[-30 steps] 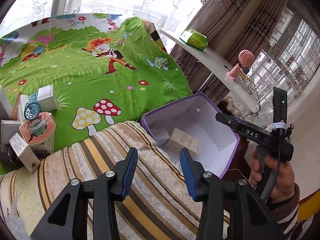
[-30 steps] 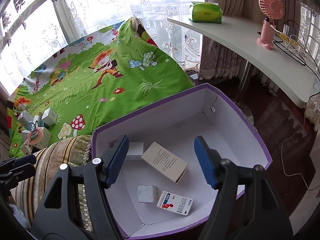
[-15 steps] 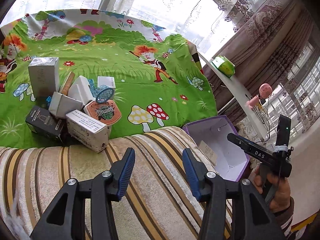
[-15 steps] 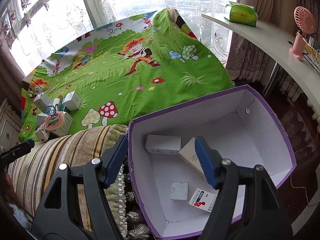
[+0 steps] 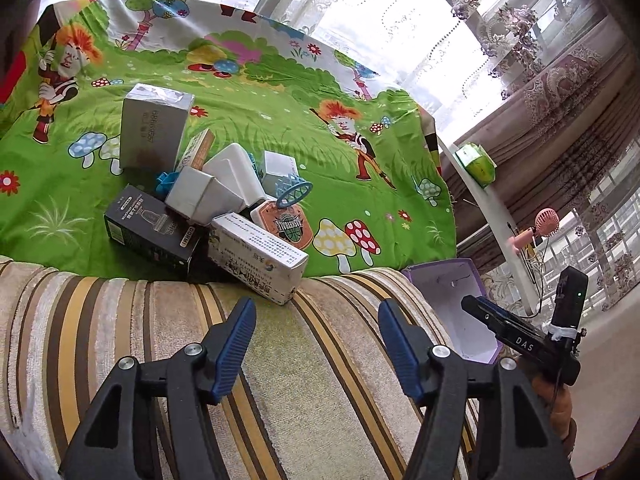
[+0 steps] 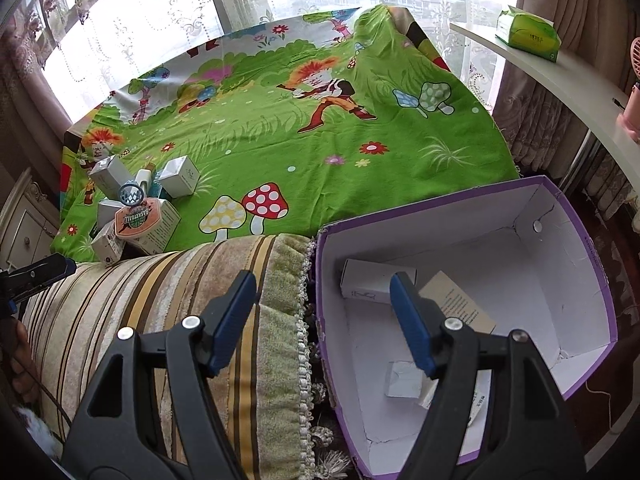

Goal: Organize rigid objects
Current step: 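Move both open tools back over the pile of boxes, then grasp the orange hoop board with the right tool while the left grasps the long white box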

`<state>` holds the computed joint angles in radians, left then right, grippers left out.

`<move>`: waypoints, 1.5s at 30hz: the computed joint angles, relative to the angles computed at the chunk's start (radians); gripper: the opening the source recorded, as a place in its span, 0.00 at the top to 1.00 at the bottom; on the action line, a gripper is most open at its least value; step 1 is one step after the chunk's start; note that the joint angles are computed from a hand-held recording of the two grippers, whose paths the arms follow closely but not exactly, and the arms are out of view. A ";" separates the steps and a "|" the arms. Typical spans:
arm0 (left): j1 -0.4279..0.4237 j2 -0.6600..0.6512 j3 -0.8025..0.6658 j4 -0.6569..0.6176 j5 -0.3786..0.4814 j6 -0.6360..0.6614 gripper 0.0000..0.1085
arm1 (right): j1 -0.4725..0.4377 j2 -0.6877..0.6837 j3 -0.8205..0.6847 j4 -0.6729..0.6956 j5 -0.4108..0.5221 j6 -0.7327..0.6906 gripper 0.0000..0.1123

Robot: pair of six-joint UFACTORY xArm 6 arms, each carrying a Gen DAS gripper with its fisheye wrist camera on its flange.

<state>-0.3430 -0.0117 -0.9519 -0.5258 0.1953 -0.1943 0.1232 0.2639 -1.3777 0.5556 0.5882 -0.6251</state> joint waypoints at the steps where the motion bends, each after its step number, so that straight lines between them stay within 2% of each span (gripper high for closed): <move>1: 0.002 0.000 -0.001 -0.054 0.002 0.038 0.39 | 0.005 0.000 -0.001 0.001 0.004 -0.003 0.35; 3: 0.012 0.005 -0.007 -0.099 0.011 0.069 0.38 | 0.015 0.003 -0.005 0.002 0.009 -0.007 0.35; 5: 0.023 0.012 -0.014 -0.093 0.026 0.066 0.37 | 0.025 0.006 -0.010 0.006 0.019 -0.013 0.35; 8: 0.035 0.030 -0.035 -0.120 0.059 0.095 0.31 | 0.042 0.011 -0.019 0.015 0.030 -0.026 0.35; 11: 0.047 0.043 -0.048 -0.066 0.083 0.068 0.29 | 0.061 0.017 -0.028 0.021 0.041 -0.034 0.35; 16: 0.074 0.067 -0.087 0.031 0.148 0.110 0.24 | 0.089 0.038 -0.064 0.028 0.073 -0.052 0.35; 19: 0.083 0.092 -0.131 0.016 0.201 0.224 0.22 | 0.100 0.066 -0.108 0.048 0.105 -0.059 0.35; 23: 0.096 0.129 -0.186 0.021 0.261 0.323 0.22 | 0.118 0.112 -0.178 0.054 0.149 -0.049 0.35; 31: 0.118 0.186 -0.264 0.072 0.349 0.387 0.20 | 0.147 0.184 -0.293 0.074 0.221 -0.059 0.32; 36: 0.127 0.216 -0.299 0.105 0.374 0.386 0.20 | 0.157 0.242 -0.382 0.086 0.286 -0.047 0.31; 45: 0.129 0.245 -0.333 0.108 0.402 0.410 0.20 | 0.171 0.355 -0.552 0.103 0.413 -0.039 0.23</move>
